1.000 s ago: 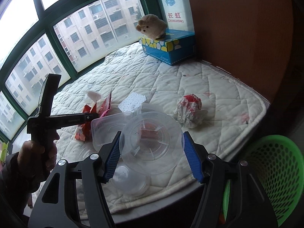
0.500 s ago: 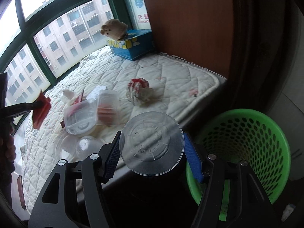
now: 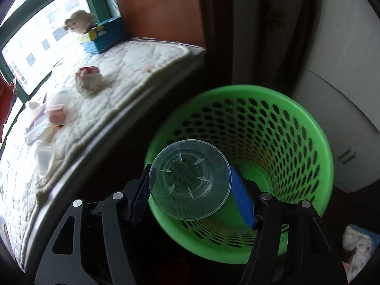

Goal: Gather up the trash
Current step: 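Carry both items over the green basket and open both tools to drop them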

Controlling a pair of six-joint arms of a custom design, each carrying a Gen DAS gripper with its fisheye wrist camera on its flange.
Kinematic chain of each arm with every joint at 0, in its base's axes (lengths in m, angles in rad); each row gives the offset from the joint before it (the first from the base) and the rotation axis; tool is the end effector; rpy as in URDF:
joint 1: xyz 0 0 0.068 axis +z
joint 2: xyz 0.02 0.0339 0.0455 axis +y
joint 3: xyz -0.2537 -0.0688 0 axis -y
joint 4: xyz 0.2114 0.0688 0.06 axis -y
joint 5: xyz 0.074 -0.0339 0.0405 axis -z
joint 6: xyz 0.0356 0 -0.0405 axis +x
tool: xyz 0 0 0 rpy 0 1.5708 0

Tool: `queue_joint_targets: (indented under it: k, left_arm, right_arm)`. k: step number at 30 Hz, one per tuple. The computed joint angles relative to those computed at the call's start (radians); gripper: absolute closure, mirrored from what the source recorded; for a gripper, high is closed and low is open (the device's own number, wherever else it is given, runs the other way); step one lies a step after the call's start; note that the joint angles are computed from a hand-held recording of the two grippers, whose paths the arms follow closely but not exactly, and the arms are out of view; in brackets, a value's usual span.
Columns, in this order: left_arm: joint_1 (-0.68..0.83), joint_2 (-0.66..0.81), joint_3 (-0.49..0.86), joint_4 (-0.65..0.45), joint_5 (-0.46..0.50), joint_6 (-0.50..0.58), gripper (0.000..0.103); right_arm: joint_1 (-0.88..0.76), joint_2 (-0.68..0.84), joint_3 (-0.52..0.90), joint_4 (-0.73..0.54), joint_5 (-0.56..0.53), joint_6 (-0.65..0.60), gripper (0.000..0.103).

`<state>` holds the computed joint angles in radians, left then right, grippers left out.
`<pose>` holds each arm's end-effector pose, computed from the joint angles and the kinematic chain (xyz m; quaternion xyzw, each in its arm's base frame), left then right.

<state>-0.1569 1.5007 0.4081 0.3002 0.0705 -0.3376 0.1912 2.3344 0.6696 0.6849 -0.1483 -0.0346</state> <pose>0.2265 -0.0384 0.1285 -0.0701 0.9221 -0.1244 0.3597 0.2898 0.0614 -0.0100 -0.1289 0.9455 0.0934 0.2839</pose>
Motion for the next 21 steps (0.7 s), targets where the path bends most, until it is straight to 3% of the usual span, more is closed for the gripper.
queue_joint_targets:
  k: [8,21]
  left_arm:
    - [-0.254,0.344,0.275,0.056,-0.004,-0.108,0.100]
    - [-0.398,0.766,0.712,-0.046,0.064,-0.213,0.099]
  right_arm:
    - [-0.158,-0.012,-0.051,0.032,-0.092,-0.063,0.031]
    - [-0.343,-0.104,-0.180,0.111,-0.197,-0.153,0.029]
